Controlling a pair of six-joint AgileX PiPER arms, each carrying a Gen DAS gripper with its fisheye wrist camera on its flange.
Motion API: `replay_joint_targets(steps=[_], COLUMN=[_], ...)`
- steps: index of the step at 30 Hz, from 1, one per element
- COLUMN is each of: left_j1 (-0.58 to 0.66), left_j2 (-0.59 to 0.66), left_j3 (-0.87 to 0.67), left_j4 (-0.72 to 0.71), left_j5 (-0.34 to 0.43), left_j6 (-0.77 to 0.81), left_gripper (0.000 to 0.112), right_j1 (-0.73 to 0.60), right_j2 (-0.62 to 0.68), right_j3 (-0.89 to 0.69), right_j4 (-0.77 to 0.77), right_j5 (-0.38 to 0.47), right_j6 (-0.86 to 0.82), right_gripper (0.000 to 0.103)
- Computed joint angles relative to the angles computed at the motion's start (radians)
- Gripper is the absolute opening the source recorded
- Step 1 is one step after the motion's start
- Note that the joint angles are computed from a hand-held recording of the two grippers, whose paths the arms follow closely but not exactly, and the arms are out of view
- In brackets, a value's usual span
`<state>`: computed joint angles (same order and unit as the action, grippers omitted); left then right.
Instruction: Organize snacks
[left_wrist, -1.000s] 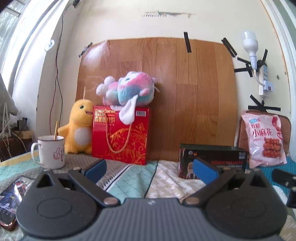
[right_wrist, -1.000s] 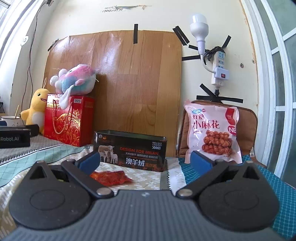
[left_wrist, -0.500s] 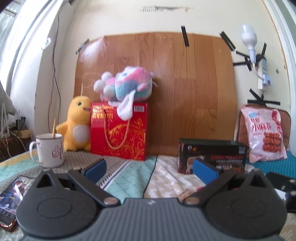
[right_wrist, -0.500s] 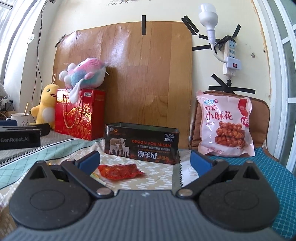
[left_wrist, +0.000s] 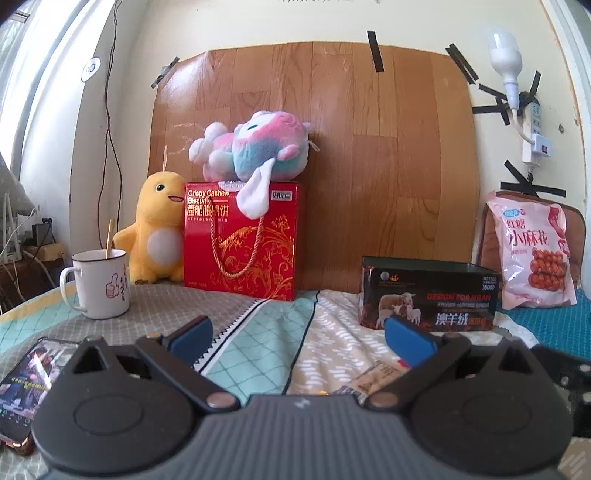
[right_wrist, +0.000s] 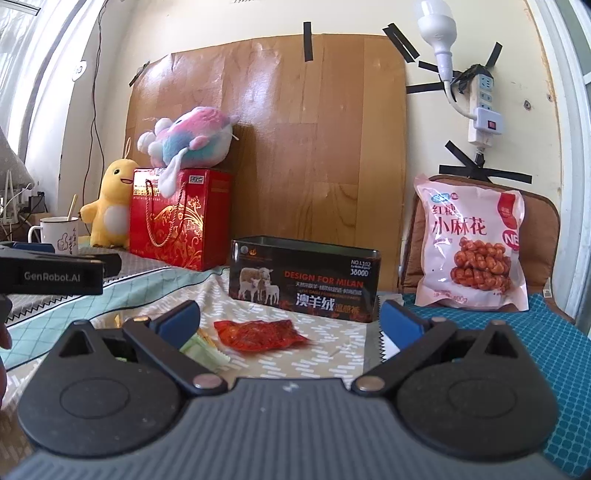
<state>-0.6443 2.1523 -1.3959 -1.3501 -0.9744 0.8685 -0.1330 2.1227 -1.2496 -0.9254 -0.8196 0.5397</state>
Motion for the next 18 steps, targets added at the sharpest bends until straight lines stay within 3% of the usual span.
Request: replay_joint_targets(steps=[9,18], left_j1=[-0.012,0.005], left_j2=[0.008,-0.024], left_j3=[0.005,0.057], left_j4=[0.048,0.103], left_j5=[-0.014,0.036], left_j6=[0.007,-0.077], left_gripper=[0.103,0.103], right_j1=[0.000,-0.001], right_j2=[0.001,0.003], right_j3=[-0.007,-0.009], right_j4=[-0.014,-0.016], right_j5=[0.009,0.007], right_j6=[0.010,0.013], right_gripper=[0.103,0.103])
